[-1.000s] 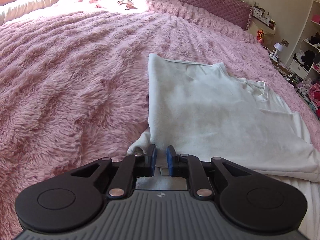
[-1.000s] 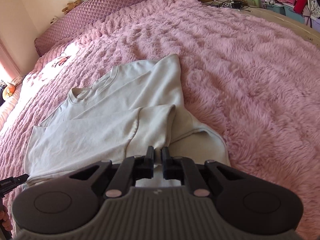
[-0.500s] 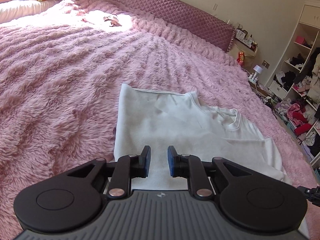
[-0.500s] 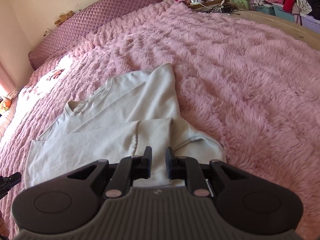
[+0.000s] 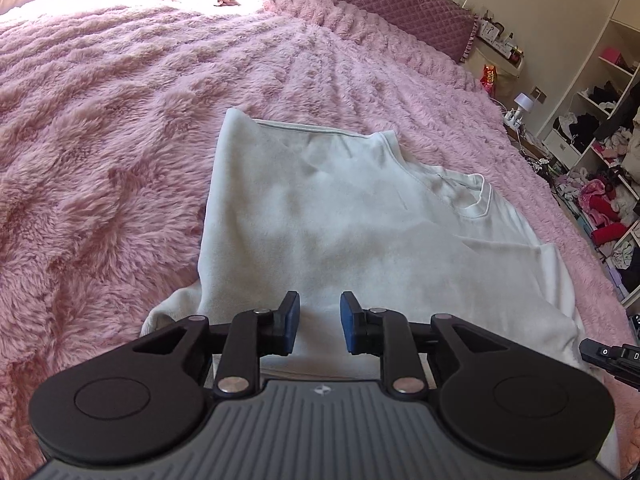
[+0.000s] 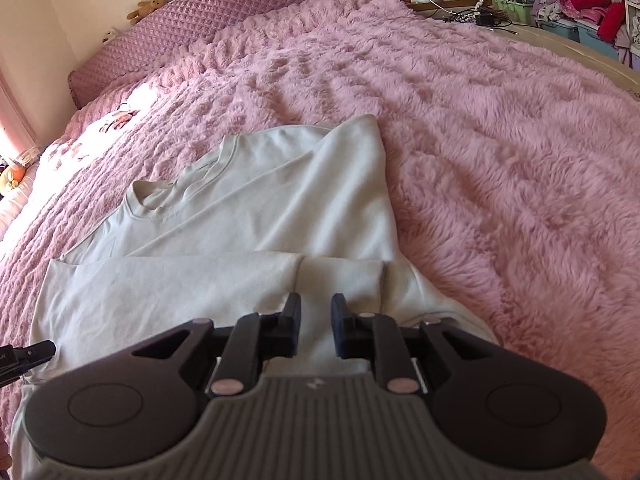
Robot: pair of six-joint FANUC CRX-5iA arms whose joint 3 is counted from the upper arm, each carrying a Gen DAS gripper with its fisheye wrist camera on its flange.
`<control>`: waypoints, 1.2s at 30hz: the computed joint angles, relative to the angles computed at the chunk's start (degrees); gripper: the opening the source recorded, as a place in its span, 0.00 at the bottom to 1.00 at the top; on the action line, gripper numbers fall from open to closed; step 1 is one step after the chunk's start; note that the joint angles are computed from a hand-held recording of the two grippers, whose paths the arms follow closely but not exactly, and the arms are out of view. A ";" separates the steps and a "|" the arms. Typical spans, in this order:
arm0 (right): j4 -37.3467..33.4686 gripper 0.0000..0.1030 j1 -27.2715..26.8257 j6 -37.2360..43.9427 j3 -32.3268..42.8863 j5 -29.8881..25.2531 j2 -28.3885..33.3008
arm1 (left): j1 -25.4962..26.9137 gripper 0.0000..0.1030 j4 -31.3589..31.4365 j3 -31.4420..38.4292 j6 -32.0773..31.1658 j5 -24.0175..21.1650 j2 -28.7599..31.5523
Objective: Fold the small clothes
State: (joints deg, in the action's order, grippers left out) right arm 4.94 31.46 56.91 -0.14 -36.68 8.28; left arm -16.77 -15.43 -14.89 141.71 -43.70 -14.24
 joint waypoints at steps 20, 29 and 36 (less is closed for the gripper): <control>-1.58 0.45 3.92 10.07 -18.37 -19.95 -37.12 | -37.35 0.72 -16.33 9.38 22.73 -36.61 -11.06; -2.91 0.44 2.99 10.35 -23.28 -30.24 -42.55 | -41.62 0.68 -13.30 0.56 37.26 -40.14 -17.37; -2.76 0.44 4.98 7.83 -24.42 -30.55 -41.45 | -40.93 0.66 -11.81 -2.39 40.36 -38.76 -19.10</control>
State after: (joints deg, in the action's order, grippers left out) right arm 2.18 36.44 64.74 -24.55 -67.24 -33.17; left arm -57.70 -27.24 -17.28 182.07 -82.46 -33.34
